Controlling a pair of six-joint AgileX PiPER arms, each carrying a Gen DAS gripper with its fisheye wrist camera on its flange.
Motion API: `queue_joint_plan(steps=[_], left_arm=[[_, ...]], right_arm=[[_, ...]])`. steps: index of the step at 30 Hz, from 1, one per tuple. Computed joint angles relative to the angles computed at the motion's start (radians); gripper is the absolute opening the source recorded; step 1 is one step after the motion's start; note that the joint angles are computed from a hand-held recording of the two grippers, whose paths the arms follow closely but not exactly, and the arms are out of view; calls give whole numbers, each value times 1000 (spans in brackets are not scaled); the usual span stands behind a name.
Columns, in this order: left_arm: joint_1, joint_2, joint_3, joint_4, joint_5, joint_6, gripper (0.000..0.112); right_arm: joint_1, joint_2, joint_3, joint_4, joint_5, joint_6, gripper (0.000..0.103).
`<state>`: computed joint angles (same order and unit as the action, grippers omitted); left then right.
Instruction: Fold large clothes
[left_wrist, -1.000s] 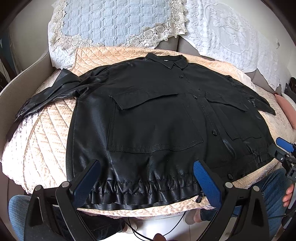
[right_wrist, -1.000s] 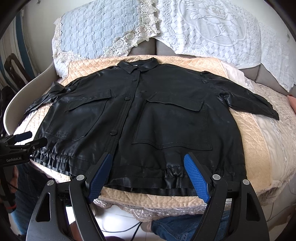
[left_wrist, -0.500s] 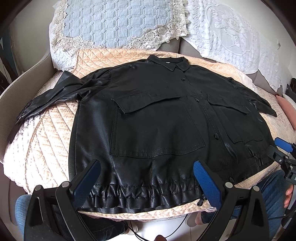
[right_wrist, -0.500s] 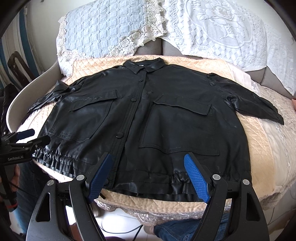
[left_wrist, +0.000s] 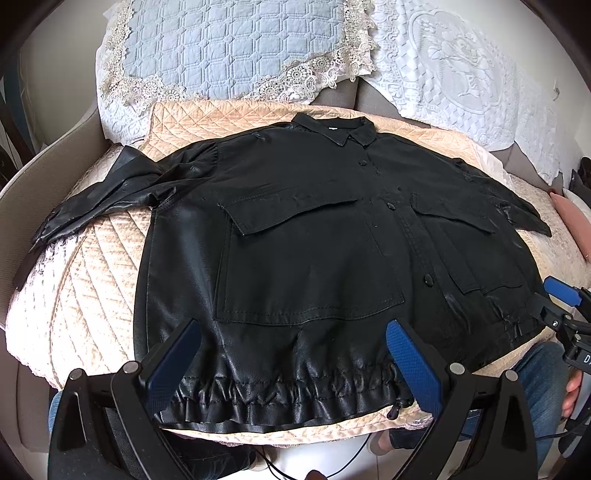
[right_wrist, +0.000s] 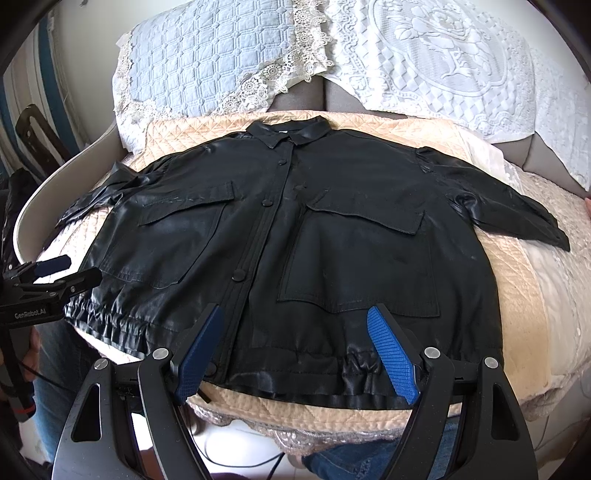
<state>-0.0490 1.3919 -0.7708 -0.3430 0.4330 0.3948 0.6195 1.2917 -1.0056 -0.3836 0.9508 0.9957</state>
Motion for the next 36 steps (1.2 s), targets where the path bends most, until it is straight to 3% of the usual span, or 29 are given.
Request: queue_joint_plan(steps=[6,11,14,17,20,24,27,30,32,36], left_arm=[[43,24,-12,-109,8,99,102],[89,60,-23,-25,-83,24,102],[182,134,-92,-164,-51,204,102],[259,213,-175,-172,-62,236,100],[365,315,-298,-232,-34,294,92],[496,485,-523,-262,38,260,91],[556,611,-681,-210,35,173,91],[589,743,-850,-111,77,15,91],[609,844,-995,-63,150,-90,91],[641,954,-1135,-126,205,-160,89]], right_arm=[[-20,16,-9,16,-27,-26,80],[-53,55,-32,45,-48,-71,80],[-78,112,-76,72,-67,-129,80],[-97,188,-144,88,-80,-188,80],[-112,263,-215,110,-101,-233,80],[-122,351,-301,132,-114,-275,80],[-136,399,-336,157,-115,-298,80],[-156,432,-353,177,-112,-309,80],[-170,443,-353,184,-110,-309,80],[-197,457,-352,192,-97,-319,80]])
